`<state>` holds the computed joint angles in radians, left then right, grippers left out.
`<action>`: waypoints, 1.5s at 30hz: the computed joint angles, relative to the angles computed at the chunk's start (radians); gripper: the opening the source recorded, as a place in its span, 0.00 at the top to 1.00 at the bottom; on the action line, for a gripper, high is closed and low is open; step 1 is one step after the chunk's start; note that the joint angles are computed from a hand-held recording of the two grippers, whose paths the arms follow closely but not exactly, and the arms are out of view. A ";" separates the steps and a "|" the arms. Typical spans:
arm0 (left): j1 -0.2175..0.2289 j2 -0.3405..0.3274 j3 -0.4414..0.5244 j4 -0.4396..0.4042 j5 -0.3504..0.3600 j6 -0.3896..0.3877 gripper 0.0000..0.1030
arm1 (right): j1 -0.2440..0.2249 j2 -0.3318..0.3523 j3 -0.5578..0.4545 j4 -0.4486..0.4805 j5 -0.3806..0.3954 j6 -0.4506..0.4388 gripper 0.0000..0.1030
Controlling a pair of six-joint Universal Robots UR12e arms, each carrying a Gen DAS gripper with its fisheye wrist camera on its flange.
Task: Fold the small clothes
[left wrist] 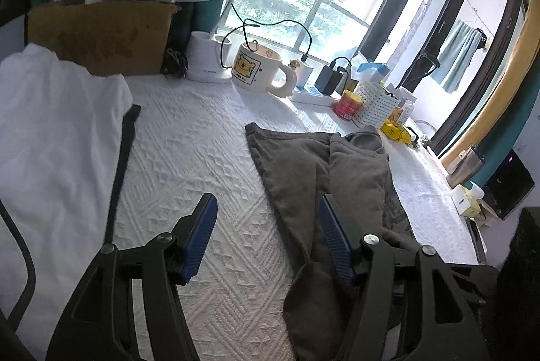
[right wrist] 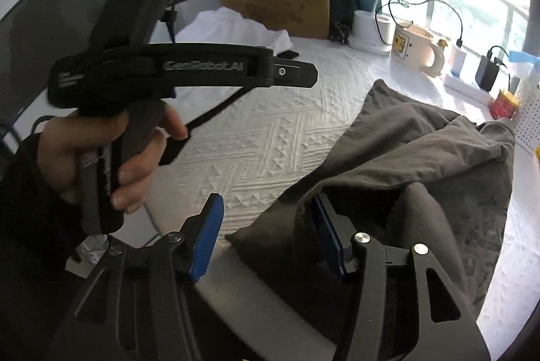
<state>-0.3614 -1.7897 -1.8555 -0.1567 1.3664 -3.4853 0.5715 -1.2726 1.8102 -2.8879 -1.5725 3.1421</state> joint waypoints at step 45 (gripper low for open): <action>-0.057 0.017 0.061 -0.455 -0.349 0.444 0.94 | -0.098 -0.121 0.195 -0.115 -0.216 0.391 0.44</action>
